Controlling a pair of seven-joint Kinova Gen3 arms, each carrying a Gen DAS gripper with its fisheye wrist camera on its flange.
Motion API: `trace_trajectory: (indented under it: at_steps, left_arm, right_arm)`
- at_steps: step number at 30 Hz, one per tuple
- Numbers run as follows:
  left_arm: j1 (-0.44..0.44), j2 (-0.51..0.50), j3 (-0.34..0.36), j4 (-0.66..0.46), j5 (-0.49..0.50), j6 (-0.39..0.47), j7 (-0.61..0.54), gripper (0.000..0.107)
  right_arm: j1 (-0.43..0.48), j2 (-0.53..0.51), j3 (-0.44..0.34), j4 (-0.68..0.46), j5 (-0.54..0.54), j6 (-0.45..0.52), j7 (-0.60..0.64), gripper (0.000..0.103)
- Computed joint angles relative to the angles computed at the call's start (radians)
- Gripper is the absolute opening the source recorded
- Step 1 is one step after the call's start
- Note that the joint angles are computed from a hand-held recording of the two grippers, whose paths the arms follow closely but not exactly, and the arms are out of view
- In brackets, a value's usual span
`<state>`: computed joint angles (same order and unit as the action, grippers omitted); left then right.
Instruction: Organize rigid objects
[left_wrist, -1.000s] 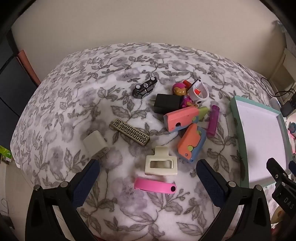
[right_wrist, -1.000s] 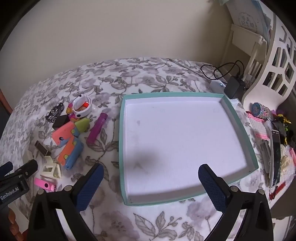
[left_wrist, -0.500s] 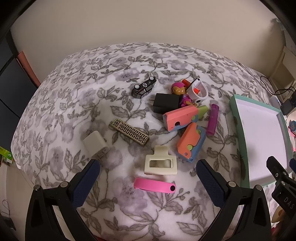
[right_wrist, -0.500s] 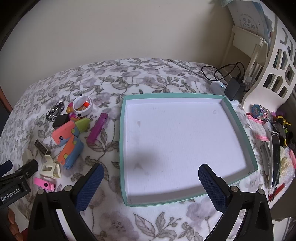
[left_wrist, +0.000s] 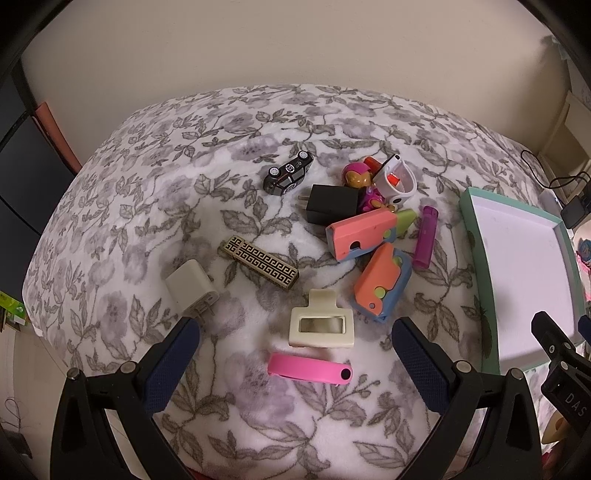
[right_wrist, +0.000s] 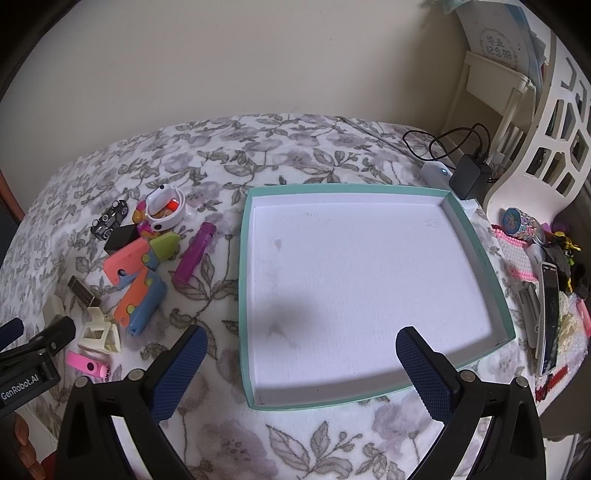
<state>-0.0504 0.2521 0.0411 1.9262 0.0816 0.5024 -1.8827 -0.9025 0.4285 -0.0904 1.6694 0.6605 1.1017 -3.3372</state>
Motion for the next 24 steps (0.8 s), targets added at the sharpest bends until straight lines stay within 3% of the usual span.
trace_trajectory:
  at_steps: [24]
  left_arm:
    - [-0.005, -0.006, 0.001, 0.009, 0.014, -0.006, -0.03, 0.103]
  right_arm:
    - [-0.002, 0.006, 0.001, -0.009, -0.003, 0.008, 0.009, 0.103]
